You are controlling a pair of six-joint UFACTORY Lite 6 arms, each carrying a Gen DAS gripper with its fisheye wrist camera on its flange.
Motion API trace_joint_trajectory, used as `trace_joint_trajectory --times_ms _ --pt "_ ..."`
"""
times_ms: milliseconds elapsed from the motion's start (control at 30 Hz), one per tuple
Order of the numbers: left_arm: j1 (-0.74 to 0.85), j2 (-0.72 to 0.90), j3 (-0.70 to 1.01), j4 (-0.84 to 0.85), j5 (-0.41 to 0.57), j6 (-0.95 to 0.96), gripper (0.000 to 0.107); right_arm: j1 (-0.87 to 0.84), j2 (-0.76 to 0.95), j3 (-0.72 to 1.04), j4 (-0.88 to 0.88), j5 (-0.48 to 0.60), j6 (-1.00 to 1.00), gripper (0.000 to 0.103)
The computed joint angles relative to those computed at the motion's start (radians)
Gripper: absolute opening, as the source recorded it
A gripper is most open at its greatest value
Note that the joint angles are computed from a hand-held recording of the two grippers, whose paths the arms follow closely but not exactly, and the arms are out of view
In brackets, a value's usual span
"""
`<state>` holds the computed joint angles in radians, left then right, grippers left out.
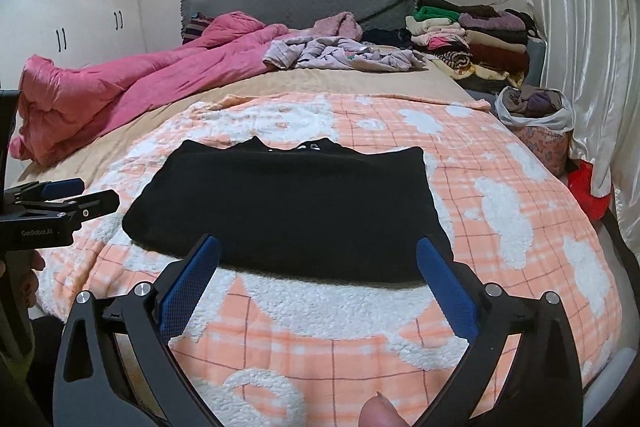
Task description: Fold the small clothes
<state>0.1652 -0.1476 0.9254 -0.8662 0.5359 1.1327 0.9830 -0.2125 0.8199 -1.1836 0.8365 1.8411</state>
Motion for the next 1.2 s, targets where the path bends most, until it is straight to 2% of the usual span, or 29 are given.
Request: trace_joint_trajectory --times_ms 300,733,1000,1200 --pt "0.050 0.023 0.004 -0.046 -0.023 0.060 0.093 0.000 0.035 0.022 -0.044 -0.025 0.026 0.099" --pt "0.108 0.228 0.127 -0.082 -0.045 0.094 0.093 -0.067 0.272 0.184 -0.095 -0.165 -0.010 0.099" --pt "0.121 0.446 0.353 0.001 -0.028 -0.028 0.093 -0.087 0.496 0.377 -0.075 -0.239 -0.124 0.099" --pt "0.131 0.625 0.569 0.092 0.034 -0.170 0.093 -0.094 0.668 0.548 -0.013 -0.291 -0.265 0.099"
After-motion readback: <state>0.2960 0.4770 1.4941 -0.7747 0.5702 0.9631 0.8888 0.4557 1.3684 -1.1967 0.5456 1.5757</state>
